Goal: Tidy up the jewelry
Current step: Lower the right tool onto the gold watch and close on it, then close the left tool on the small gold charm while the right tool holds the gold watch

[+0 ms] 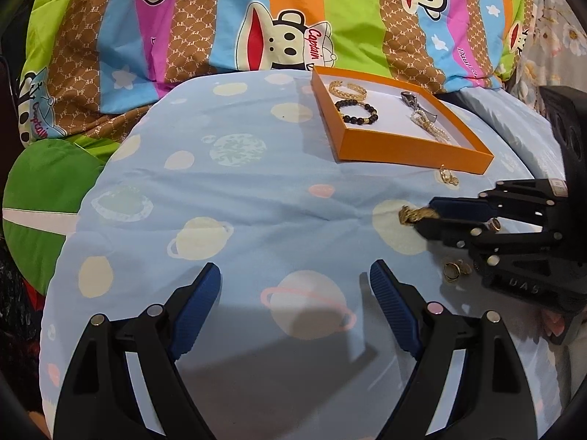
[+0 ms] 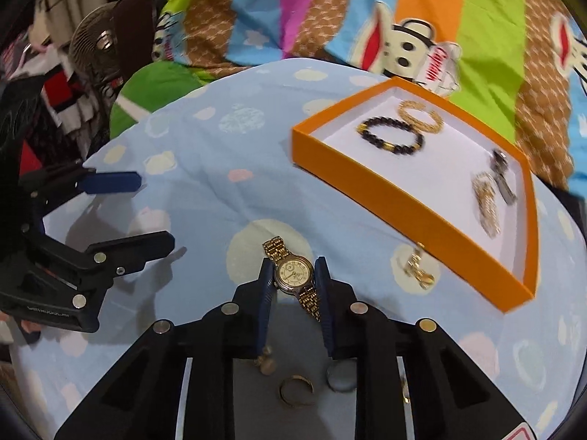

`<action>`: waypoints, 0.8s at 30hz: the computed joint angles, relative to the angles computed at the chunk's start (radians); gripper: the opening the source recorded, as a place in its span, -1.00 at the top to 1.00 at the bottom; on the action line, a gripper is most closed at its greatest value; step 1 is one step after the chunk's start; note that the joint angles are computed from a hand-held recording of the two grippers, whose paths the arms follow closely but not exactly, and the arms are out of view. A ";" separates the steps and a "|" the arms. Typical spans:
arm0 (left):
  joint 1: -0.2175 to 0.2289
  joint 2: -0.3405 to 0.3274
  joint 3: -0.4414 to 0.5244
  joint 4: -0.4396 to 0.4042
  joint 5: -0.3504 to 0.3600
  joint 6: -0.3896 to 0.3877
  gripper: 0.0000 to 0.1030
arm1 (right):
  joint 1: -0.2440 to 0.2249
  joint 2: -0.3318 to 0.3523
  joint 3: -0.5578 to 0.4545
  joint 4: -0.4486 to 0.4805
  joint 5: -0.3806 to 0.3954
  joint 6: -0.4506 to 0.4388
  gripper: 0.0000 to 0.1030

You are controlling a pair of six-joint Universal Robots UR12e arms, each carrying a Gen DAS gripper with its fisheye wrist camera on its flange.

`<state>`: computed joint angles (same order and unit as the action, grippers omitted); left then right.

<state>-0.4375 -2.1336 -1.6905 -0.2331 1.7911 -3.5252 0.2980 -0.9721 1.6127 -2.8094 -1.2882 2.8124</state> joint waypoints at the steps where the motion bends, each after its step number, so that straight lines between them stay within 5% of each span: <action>1: 0.000 0.000 -0.001 0.002 -0.004 0.003 -0.58 | -0.008 -0.008 0.015 -0.029 0.000 0.041 0.59; 6: -0.006 -0.002 0.001 0.028 -0.049 0.050 -0.58 | -0.061 -0.062 0.109 -0.220 0.005 0.250 0.59; 12: -0.036 -0.015 0.016 0.075 -0.089 0.138 -0.58 | -0.099 -0.132 0.213 -0.355 -0.025 0.355 0.59; 24: -0.057 -0.065 0.106 0.022 -0.107 0.145 -0.58 | -0.112 -0.143 0.284 -0.380 0.026 0.420 0.59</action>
<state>-0.4945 -2.1984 -1.5848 -0.2108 1.6842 -3.3803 0.1859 -1.1149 1.8969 -3.1897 -1.2627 3.2319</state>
